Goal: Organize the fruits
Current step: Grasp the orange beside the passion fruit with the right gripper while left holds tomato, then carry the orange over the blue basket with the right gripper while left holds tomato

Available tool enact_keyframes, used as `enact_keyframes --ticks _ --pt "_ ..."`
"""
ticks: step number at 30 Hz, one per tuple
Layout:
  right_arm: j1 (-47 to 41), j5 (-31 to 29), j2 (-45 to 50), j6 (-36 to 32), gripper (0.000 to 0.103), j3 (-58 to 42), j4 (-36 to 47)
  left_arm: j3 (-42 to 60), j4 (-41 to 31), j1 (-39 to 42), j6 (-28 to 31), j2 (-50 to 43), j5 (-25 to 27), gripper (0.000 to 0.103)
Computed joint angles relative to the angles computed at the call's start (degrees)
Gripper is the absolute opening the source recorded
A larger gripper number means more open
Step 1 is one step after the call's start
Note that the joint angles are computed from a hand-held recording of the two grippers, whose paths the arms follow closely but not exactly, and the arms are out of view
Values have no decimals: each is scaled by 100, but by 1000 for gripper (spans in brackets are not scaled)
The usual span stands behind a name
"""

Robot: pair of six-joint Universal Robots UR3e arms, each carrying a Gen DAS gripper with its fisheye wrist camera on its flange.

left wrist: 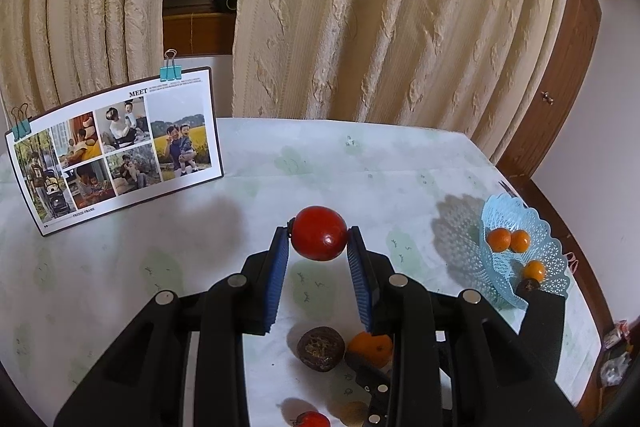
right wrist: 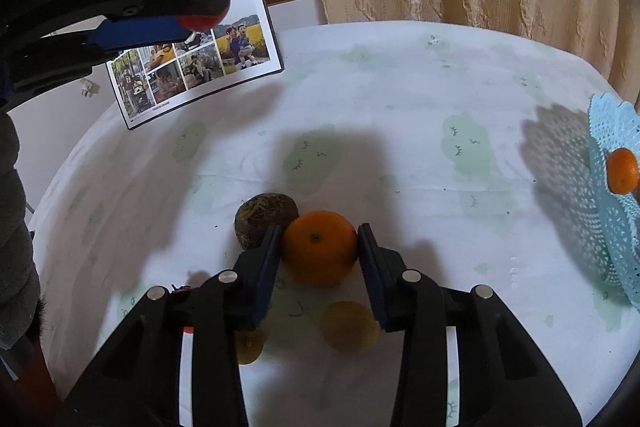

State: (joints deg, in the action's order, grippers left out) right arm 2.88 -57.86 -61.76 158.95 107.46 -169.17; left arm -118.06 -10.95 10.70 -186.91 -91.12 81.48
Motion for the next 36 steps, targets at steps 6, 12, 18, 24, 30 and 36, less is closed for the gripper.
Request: enact_keyframes --ticks 6,12,18,24,30,36 --pt "-326 229 -390 241 40 433 -488 -10 48 -24 -35 7 41 31" --pt "-1037 458 -801 706 40 798 -973 30 58 -127 -12 -39 95 31" --pt "-1884 575 -977 1184 40 944 -1219 107 72 -335 -1 -168 218 31" --pt "-2350 447 -871 1327 40 835 -1164 173 112 -539 1 -296 342 31" --pt "-2460 171 -657 1383 40 843 -1281 250 125 -711 9 -442 451 31" --pt "-2671 165 -582 1596 47 961 -1562 316 137 -847 20 -555 535 31"
